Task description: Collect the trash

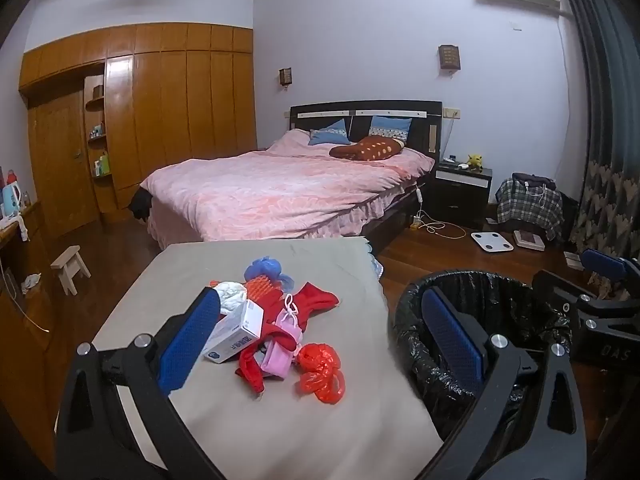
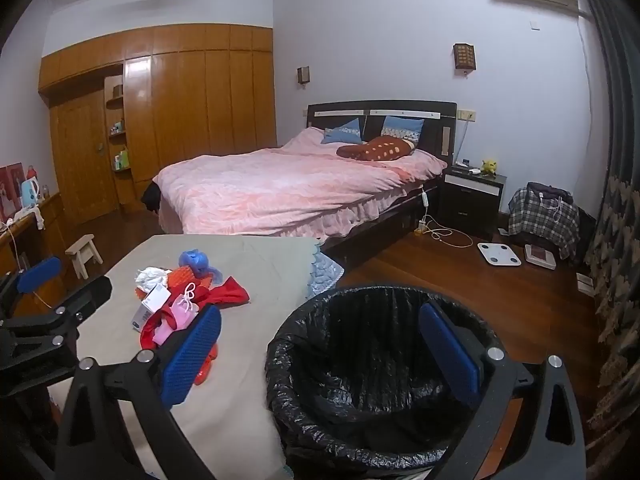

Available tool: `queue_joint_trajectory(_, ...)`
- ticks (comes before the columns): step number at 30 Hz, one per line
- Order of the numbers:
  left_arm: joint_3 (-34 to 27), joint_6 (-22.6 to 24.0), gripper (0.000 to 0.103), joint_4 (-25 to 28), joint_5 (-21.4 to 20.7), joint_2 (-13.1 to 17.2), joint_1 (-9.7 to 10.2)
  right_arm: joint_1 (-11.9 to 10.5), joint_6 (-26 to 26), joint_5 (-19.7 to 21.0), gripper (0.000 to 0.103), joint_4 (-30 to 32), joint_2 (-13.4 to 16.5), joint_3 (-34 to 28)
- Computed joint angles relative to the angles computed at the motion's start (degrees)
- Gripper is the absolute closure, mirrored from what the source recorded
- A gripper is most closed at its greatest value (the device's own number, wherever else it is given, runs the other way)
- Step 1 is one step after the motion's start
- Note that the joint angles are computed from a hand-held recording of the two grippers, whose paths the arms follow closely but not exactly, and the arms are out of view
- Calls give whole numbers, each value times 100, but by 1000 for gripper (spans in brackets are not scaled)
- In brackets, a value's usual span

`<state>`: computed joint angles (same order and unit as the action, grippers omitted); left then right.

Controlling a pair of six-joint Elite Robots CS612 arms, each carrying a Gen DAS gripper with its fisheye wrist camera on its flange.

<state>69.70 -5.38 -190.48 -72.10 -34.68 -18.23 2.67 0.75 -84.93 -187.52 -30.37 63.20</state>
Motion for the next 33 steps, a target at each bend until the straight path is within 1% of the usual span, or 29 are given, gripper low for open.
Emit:
queue_joint_trajectory(9, -14, 17, 5, 58, 8, -1, -2, 4, 47, 9, 6, -19, -4, 14)
queue_joint_trajectory(15, 122, 33, 5, -54, 6, -74, 13, 10, 50, 2, 6, -15, -6, 14)
queue_joint_trajectory(33, 55, 24, 5, -11, -22, -26, 26, 7, 57, 8, 6, -3, -2, 13)
